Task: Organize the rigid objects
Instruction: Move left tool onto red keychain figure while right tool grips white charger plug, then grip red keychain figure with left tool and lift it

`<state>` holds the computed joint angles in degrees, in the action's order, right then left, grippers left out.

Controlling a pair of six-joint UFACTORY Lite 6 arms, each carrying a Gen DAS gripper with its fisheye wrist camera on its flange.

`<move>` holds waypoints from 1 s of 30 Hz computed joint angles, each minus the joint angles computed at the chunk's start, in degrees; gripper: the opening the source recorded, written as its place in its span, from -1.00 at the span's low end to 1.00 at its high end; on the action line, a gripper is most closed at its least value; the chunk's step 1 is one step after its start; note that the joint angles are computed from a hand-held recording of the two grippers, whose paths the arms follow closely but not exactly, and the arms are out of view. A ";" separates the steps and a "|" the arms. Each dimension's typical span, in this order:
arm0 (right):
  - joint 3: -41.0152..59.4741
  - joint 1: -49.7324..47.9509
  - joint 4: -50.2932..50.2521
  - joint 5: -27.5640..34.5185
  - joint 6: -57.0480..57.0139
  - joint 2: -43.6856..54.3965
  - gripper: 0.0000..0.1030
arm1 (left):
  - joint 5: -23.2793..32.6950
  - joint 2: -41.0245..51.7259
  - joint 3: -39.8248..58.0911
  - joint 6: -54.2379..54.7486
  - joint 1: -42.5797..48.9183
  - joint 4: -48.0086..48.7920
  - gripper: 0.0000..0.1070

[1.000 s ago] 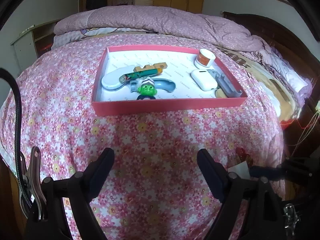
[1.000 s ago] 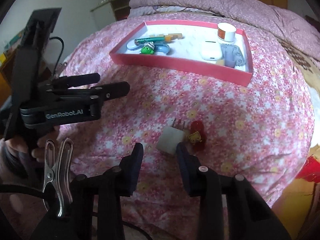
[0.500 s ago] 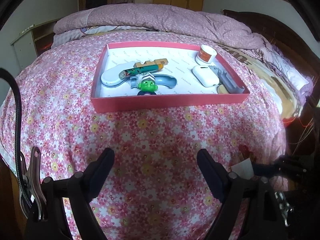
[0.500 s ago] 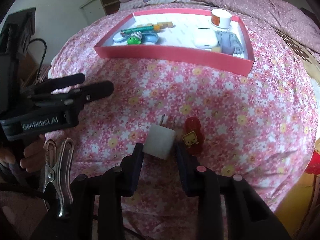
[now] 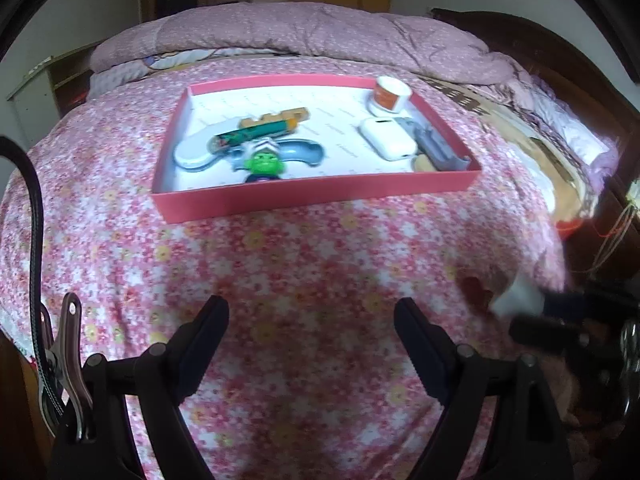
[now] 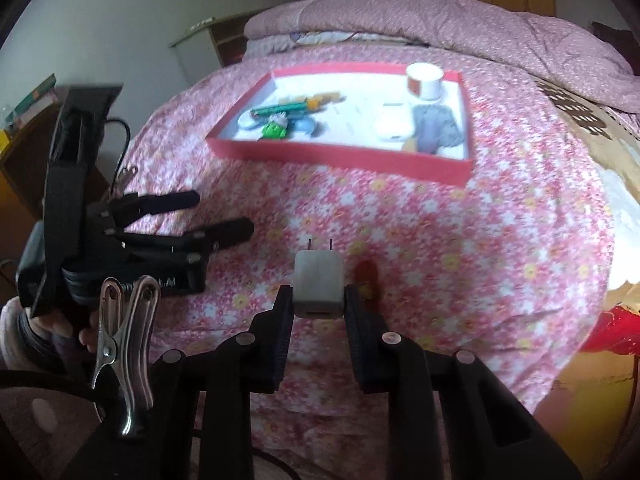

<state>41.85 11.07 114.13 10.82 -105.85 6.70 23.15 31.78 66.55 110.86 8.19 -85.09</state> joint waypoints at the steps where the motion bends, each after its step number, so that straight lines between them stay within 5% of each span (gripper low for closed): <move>1: -0.61 -0.84 0.69 -0.16 -0.61 -0.97 -0.50 | 0.42 -0.16 -0.13 -0.24 -0.18 0.43 0.65; 10: -3.62 -9.77 2.08 2.11 -3.14 -2.61 -0.49 | 4.91 0.51 0.95 -6.87 -3.92 8.12 0.64; 18: -4.17 -12.56 6.08 5.82 -7.83 -0.39 -0.49 | 0.82 -2.41 -5.09 10.99 -10.63 -4.36 0.61; 24: -5.54 -14.42 6.61 8.12 -8.58 -0.41 -0.49 | 0.90 -2.32 -5.95 16.87 -13.93 -6.00 0.40; 30: -5.91 -16.03 5.56 9.77 -7.80 -0.20 -0.49 | -6.99 2.54 -1.87 19.18 -19.12 -9.60 0.33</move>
